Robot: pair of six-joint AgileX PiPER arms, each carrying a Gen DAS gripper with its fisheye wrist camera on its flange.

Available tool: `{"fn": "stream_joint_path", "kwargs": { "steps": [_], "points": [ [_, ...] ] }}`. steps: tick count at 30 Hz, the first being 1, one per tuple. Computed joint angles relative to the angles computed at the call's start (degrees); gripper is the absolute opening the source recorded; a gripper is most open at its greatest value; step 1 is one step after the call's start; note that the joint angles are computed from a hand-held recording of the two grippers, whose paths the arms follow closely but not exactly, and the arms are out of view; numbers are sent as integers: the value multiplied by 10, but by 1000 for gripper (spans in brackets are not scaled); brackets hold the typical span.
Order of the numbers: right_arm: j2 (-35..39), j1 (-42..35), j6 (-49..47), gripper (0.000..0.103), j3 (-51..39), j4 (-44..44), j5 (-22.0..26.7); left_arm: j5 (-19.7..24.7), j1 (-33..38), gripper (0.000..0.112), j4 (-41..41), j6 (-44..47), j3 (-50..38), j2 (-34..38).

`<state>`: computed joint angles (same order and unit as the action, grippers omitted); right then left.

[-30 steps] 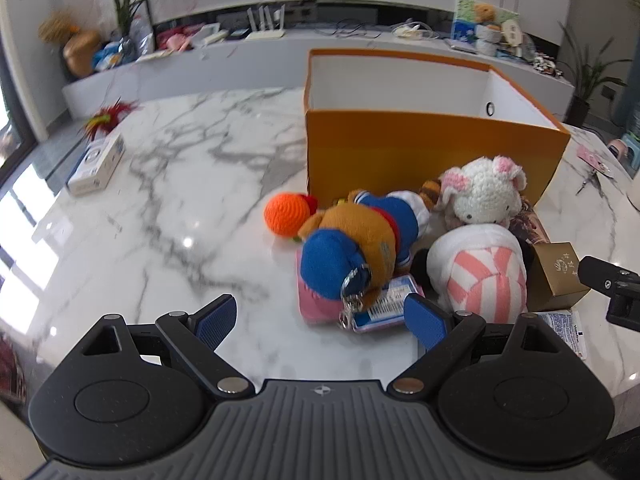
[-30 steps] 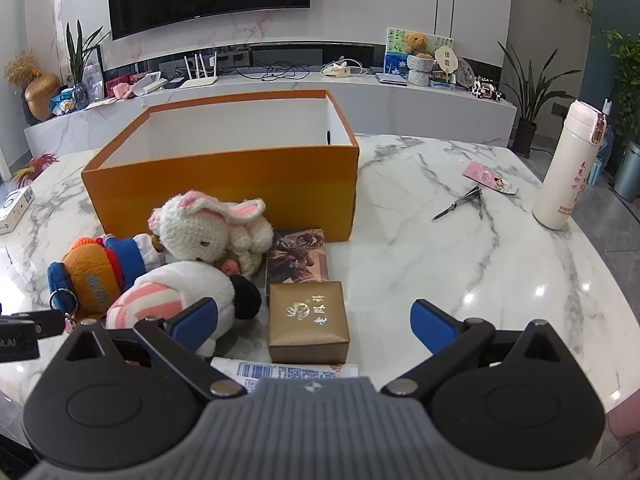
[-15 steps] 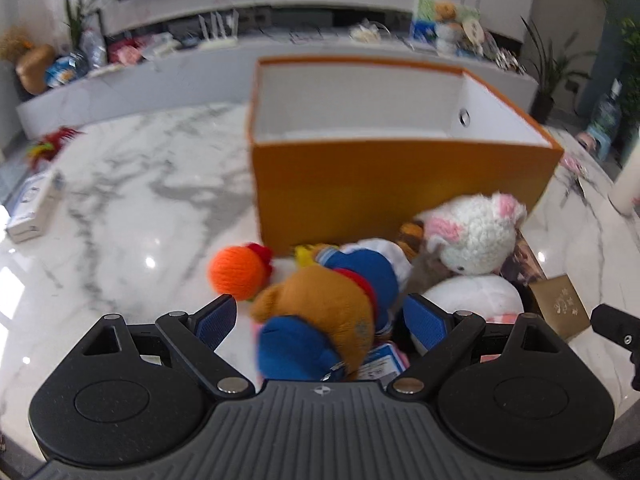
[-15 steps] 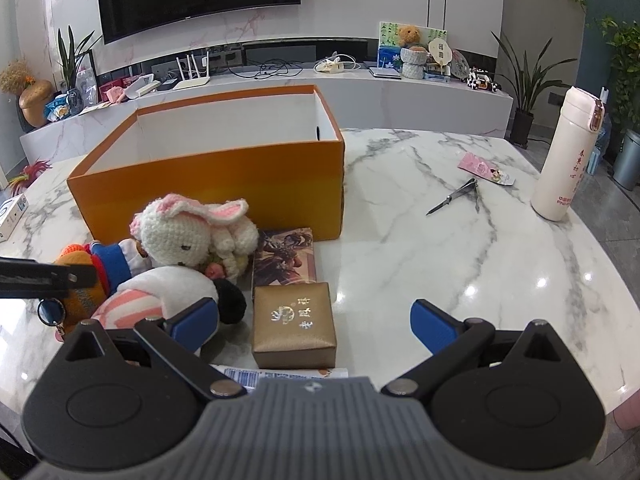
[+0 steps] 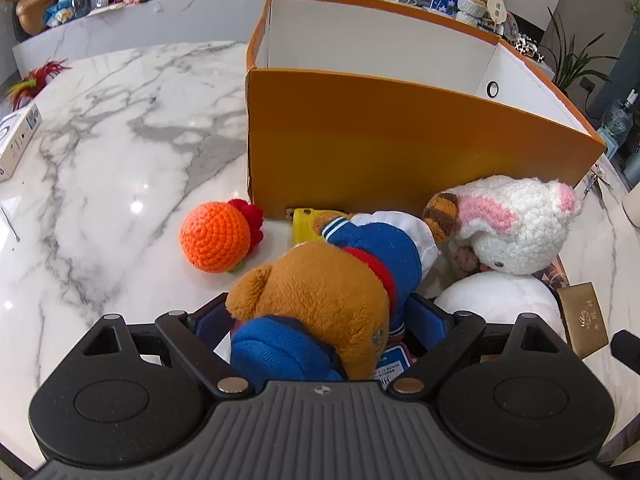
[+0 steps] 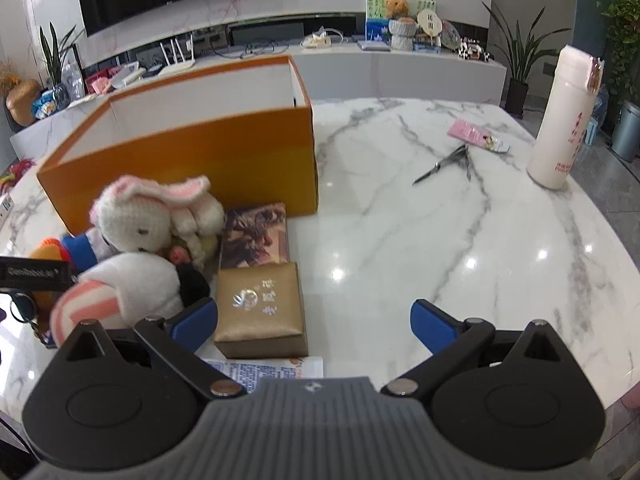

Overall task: Organize objects
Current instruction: 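Reach the left gripper toward the brown bear plush while the right gripper approaches the gold box, then grasp the brown bear plush with the left gripper while the right gripper grasps the gold box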

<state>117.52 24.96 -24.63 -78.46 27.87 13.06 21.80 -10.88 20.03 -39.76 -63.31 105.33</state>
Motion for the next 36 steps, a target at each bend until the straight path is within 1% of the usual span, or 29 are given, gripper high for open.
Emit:
{"fn": "stream_joint_path", "kwargs": {
  "steps": [2, 5, 7, 12, 16, 19, 20, 22, 23, 24, 29, 30, 31, 32, 34, 35, 36],
  "points": [
    [13, 5, 52, 102, -13, -52, 9, -7, -3, 103, 23, -26, 6, -1],
    [31, 8, 31, 102, -33, -38, 34, -17, -1, 103, 32, -40, 13, -2],
    [40, 14, 18, 102, -42, -37, 40, -20, 0, 103, 31, -39, 14, -3],
    [67, 29, 62, 102, -71, -99, 41, -24, 1, 103, 31, -39, 14, -2],
    [90, 31, 76, 102, -103, -104, 63, -34, 2, 103, 40, -57, 20, -2],
    [96, 34, 93, 102, -107, -113, 56, -37, 2, 103, 40, -57, 21, -2],
    [96, 33, 84, 100, -104, -100, 51, -41, 3, 103, 40, -59, 23, -3],
    [97, 29, 54, 92, -104, -67, 53, -50, 4, 103, 46, -64, 28, -3],
    [99, 30, 62, 82, -106, -75, 56, -55, 5, 103, 54, -70, 32, -4],
    [101, 30, 63, 79, -110, -79, 63, -62, 5, 103, 64, -81, 37, -5],
    [104, 32, 51, 73, -111, -70, 62, -69, 7, 103, 74, -89, 43, -6],
    [103, 31, 28, 65, -108, -47, 61, -69, 7, 103, 72, -86, 43, -6],
    [102, 31, 17, 62, -107, -37, 62, -68, 8, 103, 63, -75, 42, -6],
    [101, 33, 26, 62, -105, -50, 59, -66, 9, 103, 54, -63, 41, -6],
    [101, 33, 19, 62, -104, -46, 57, -67, 10, 103, 48, -54, 42, -9],
    [100, 32, 13, 62, -103, -40, 58, -72, 10, 97, 51, -53, 46, -12],
    [99, 31, 9, 62, -102, -34, 59, -79, 9, 88, 59, -56, 51, -15]
  ]
}}
